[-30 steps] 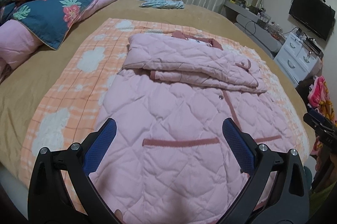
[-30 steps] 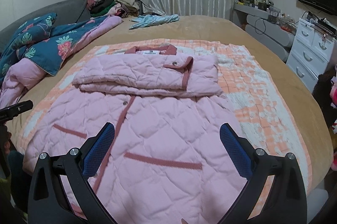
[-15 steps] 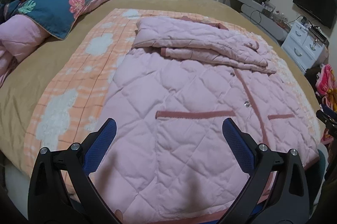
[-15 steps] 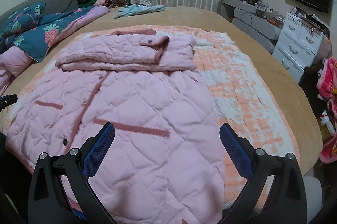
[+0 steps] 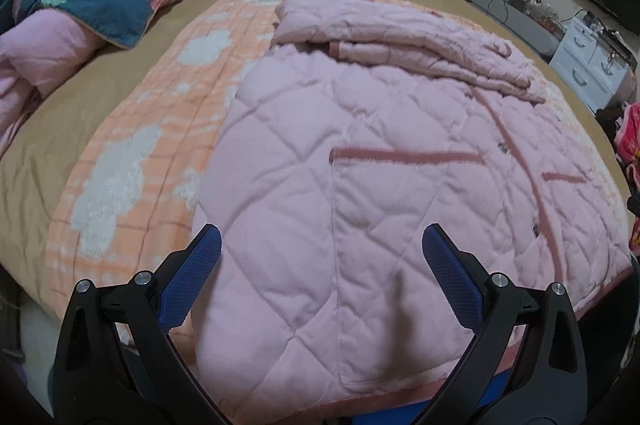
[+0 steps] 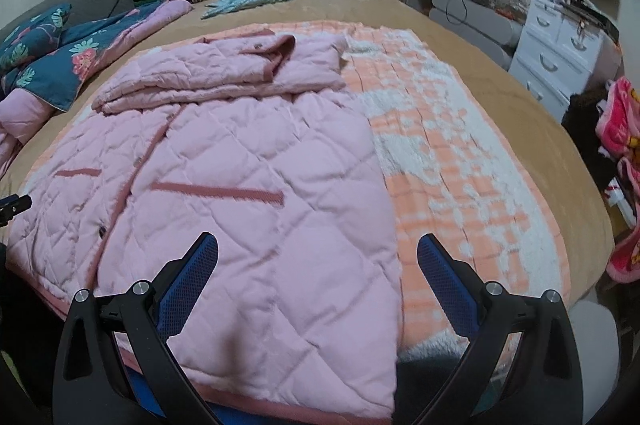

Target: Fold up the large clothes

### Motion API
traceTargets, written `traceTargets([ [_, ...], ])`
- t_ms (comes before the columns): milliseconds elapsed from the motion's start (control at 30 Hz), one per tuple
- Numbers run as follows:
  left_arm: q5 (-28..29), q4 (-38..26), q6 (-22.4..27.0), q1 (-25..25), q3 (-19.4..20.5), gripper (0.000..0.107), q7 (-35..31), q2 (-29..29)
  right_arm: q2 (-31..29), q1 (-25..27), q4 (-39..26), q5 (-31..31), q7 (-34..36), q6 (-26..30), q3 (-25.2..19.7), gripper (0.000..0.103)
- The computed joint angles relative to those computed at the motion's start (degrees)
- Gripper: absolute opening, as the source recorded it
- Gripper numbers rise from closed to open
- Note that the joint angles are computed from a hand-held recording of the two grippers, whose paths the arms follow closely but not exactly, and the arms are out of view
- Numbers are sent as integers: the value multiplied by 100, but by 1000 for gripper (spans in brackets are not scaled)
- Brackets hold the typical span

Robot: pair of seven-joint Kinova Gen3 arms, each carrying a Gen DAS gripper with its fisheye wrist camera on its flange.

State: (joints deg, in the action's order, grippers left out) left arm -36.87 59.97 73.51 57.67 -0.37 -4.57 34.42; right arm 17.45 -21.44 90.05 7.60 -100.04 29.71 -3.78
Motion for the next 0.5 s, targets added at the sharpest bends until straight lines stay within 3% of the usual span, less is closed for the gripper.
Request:
traceTargets([
  [500, 84, 549, -249, -39, 134, 95, 335, -253, 110, 828, 287, -1226, 1083, 579, -333, 99],
])
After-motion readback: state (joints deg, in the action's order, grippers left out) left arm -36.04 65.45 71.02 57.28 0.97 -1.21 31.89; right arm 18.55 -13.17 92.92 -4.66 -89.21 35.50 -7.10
